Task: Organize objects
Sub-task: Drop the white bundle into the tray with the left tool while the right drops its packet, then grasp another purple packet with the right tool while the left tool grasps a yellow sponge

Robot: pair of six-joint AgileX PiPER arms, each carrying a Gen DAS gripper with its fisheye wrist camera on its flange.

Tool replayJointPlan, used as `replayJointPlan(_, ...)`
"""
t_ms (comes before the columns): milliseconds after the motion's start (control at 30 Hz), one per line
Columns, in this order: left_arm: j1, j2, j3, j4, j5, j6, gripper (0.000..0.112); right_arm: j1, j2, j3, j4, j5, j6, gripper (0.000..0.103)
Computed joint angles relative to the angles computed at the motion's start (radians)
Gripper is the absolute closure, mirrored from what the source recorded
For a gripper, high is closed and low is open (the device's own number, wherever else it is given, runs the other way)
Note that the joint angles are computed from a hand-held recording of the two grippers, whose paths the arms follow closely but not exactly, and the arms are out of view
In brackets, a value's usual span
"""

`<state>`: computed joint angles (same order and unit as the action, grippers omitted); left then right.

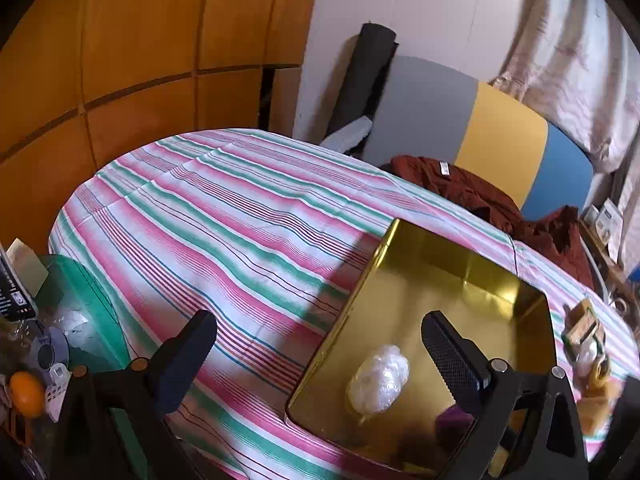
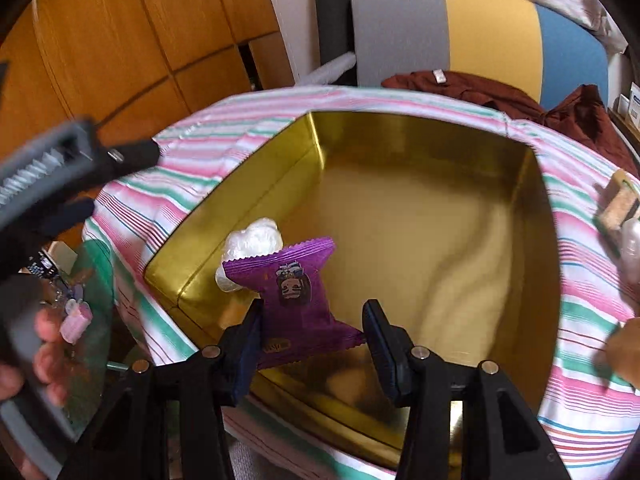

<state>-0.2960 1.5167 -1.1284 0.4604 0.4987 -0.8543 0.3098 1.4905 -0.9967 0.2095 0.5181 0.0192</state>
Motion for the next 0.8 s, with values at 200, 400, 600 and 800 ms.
replayJointPlan(200, 0.033, -0.019, 0.016, -0.079, -0.024, 0.027, 0.009, 0.008, 0.091, -0.073, -0.005, 0.04, 0.069, 0.052)
replayJointPlan(400, 0.046, -0.014, 0.02, -0.142, -0.039, 0.061, 0.01, -0.003, 0.07, -0.055, 0.073, 0.029, 0.014, 0.052)
replayJointPlan(600, 0.03, -0.012, 0.028, -0.151, -0.047, 0.075, 0.009, -0.001, -0.047, 0.027, 0.034, -0.041, 0.016, 0.051)
replayJointPlan(800, 0.016, -0.015, 0.054, -0.339, -0.105, 0.25, 0.009, -0.021, -0.169, 0.084, -0.133, -0.077, 0.11, 0.052)
